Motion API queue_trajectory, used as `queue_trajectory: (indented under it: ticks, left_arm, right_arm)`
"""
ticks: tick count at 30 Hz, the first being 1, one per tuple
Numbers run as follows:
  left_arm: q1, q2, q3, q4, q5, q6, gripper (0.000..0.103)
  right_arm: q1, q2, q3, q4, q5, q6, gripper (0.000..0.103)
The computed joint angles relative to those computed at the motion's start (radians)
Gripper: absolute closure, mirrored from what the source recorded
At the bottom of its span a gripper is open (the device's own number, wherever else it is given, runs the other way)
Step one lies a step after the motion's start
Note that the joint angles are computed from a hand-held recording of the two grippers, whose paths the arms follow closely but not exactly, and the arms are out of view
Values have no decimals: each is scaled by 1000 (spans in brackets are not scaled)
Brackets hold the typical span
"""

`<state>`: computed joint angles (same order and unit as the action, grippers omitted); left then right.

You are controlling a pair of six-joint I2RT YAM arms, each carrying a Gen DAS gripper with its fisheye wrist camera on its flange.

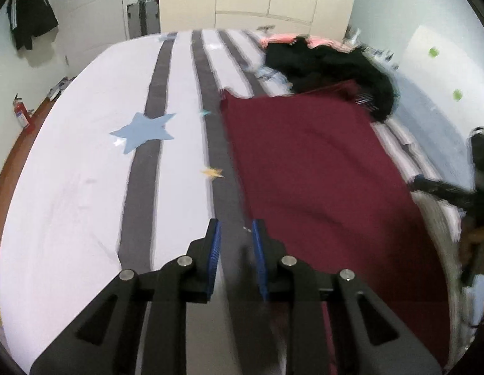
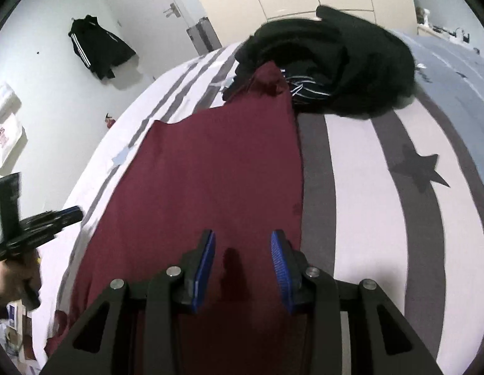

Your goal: Fold clothes

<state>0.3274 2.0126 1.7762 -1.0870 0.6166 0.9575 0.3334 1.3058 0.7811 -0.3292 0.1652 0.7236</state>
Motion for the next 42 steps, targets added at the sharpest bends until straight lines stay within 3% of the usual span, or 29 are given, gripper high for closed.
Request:
queue_trajectory:
  ticks: [2, 6, 8, 10, 11, 12, 14, 17, 22, 25, 27, 28, 33, 38, 42]
  left_arm:
    - [51, -115, -114, -78, 40, 90, 85]
    - [113, -297, -373, -138, 10, 251, 84]
    - [143, -347, -513, -50, -65, 276, 85]
    - [167, -348, -571, 62, -114, 250, 84]
    - [183, -339, -592, 125, -138, 230, 79]
    - [206, -311, -564, 117, -126, 217, 69]
    - [240, -294, -529, 104, -101, 200, 61]
    - [256, -361, -536, 110, -70, 166, 61]
    - [311, -442, -526, -78, 30, 266, 61]
    - [320, -514, -665, 8, -19, 309, 61]
    - [330, -526, -760, 161, -87, 289, 61]
    - [346, -488, -755, 175, -83, 279, 61]
    - [417, -493, -720, 171, -20, 233, 61]
    - [539, -450, -621, 198, -45, 86, 61]
    - [674, -333, -467, 76, -93, 64, 61]
  right_arm:
    - [76, -56, -12, -50, 40, 37, 69]
    - [202, -85, -36, -96, 76, 123, 69]
    - [267, -69, -52, -95, 90, 171, 69]
    - [312, -51, -73, -97, 115, 202, 69]
    - [332, -40, -83, -98, 129, 216, 70]
    - [340, -40, -89, -98, 138, 224, 72]
    - [341, -51, -96, -99, 152, 234, 72]
    - [343, -67, -106, -102, 173, 249, 72]
    - [417, -125, -86, -165, 203, 306, 70]
    - [502, -131, -68, -215, 222, 356, 70]
    - [562, -123, -76, -237, 233, 409, 70]
    - [592, -119, -85, -246, 241, 441, 70]
    - [660, -98, -98, -262, 292, 488, 70]
    - [635, -146, -120, -256, 270, 458, 70]
    - [643, -190, -108, -310, 255, 491, 70]
